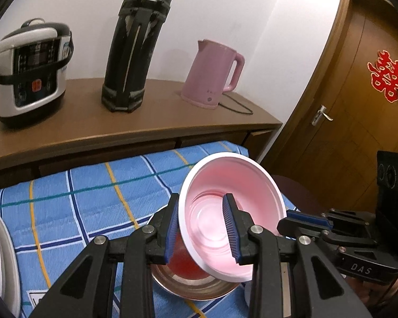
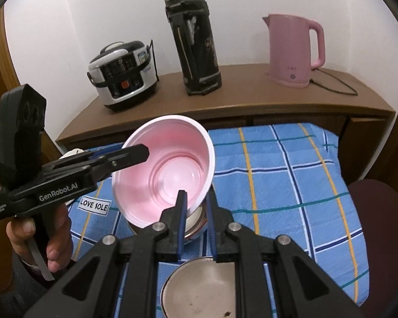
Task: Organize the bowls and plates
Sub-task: 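Lower the pink bowl into the stainless steel bowl with the left tool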
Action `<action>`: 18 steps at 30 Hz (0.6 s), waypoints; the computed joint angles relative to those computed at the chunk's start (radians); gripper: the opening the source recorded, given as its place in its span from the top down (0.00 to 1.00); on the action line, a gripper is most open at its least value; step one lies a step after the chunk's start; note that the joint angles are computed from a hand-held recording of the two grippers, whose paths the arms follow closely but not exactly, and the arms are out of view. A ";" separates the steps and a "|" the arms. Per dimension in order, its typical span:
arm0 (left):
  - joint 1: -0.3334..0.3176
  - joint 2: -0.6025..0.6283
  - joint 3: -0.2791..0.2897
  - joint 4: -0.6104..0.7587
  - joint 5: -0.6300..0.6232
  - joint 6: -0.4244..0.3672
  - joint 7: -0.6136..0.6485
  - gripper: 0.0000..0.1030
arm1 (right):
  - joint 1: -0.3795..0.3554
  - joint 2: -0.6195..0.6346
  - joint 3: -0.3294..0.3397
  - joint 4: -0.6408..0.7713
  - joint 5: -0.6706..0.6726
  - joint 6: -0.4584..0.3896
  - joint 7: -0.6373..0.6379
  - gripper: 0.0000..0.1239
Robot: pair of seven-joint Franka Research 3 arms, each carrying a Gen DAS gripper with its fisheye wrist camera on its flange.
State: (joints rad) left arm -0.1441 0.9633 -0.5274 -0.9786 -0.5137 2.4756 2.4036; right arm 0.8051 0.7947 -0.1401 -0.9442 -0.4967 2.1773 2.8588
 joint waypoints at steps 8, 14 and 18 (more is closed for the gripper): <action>-0.037 0.030 0.047 0.068 0.059 -0.051 -0.085 0.66 | -0.016 0.016 0.015 0.017 0.042 0.010 -0.024 0.87; -0.036 0.038 0.046 0.080 0.070 -0.063 -0.098 0.66 | -0.025 0.018 0.022 -0.001 0.076 0.039 -0.026 0.87; -0.042 0.050 0.054 0.103 0.083 -0.075 -0.113 0.66 | -0.021 0.032 0.018 0.018 0.083 0.031 -0.029 0.87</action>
State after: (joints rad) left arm -0.1863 1.0129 -0.4729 -0.8754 -0.4307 2.4004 2.2906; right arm 0.7843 0.8265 -0.1224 -0.9260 -0.4137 2.2085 2.8293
